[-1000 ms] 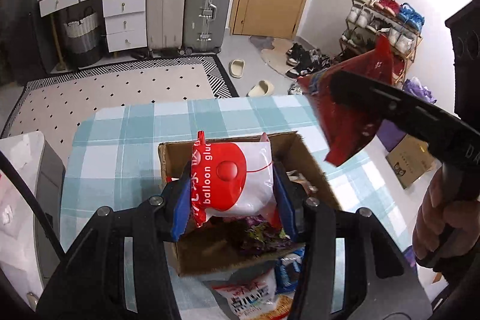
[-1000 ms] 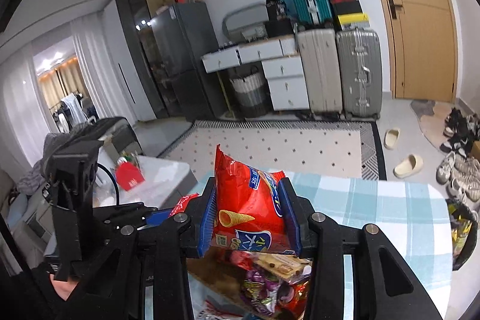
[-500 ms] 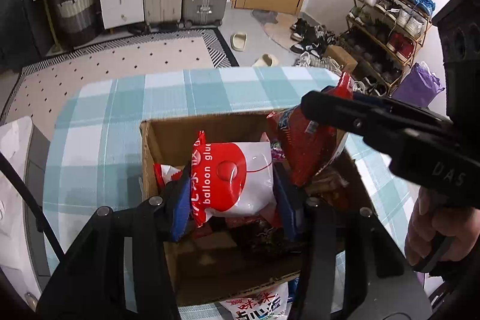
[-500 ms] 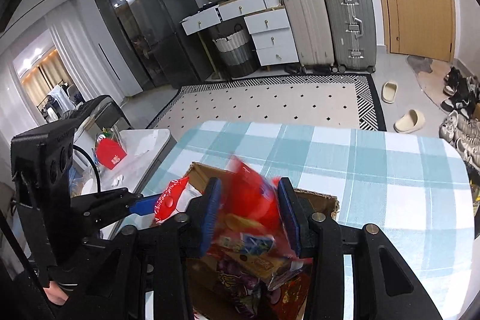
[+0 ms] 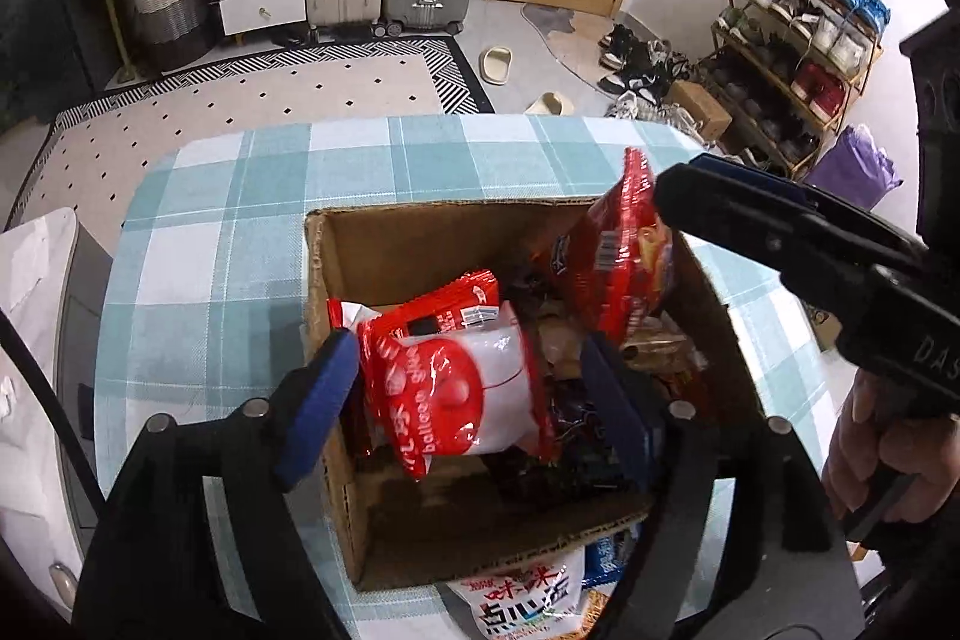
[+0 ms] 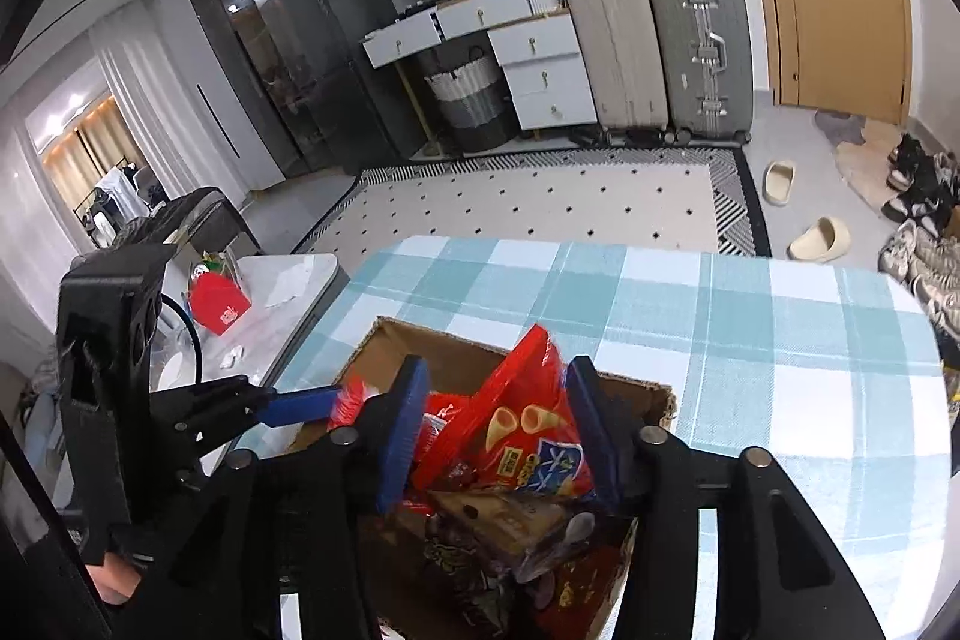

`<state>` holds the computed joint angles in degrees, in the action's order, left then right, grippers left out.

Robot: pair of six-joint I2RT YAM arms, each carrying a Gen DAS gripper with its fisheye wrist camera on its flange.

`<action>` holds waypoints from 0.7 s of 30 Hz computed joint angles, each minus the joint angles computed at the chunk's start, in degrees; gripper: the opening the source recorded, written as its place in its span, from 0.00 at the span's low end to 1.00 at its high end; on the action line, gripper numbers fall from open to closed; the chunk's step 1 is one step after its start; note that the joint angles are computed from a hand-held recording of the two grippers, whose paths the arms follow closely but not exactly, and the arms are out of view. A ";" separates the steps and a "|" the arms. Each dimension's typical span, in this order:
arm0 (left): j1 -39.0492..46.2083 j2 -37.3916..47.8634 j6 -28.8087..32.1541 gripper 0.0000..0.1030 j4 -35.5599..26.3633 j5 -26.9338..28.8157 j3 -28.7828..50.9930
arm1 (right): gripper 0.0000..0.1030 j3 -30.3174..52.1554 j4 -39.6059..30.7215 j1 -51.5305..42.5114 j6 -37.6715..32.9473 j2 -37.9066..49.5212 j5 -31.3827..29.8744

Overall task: Organize snacks
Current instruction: 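Open both tools to drop the packs into the box, then move both open tools back toward the Oreo pack and noodle bag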

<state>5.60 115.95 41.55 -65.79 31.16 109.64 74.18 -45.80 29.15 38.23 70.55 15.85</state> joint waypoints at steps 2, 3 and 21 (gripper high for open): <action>0.63 -0.37 -0.22 0.77 -0.62 0.50 0.48 | 0.50 0.69 -0.73 0.89 0.43 -0.56 1.12; 1.03 -0.62 -0.37 0.77 -0.63 1.00 0.61 | 0.50 1.08 -1.14 1.36 0.68 -0.88 1.71; 16.06 -17.79 7.24 0.81 -1.36 13.51 -11.52 | 0.83 8.90 -15.21 28.82 11.92 -8.05 30.18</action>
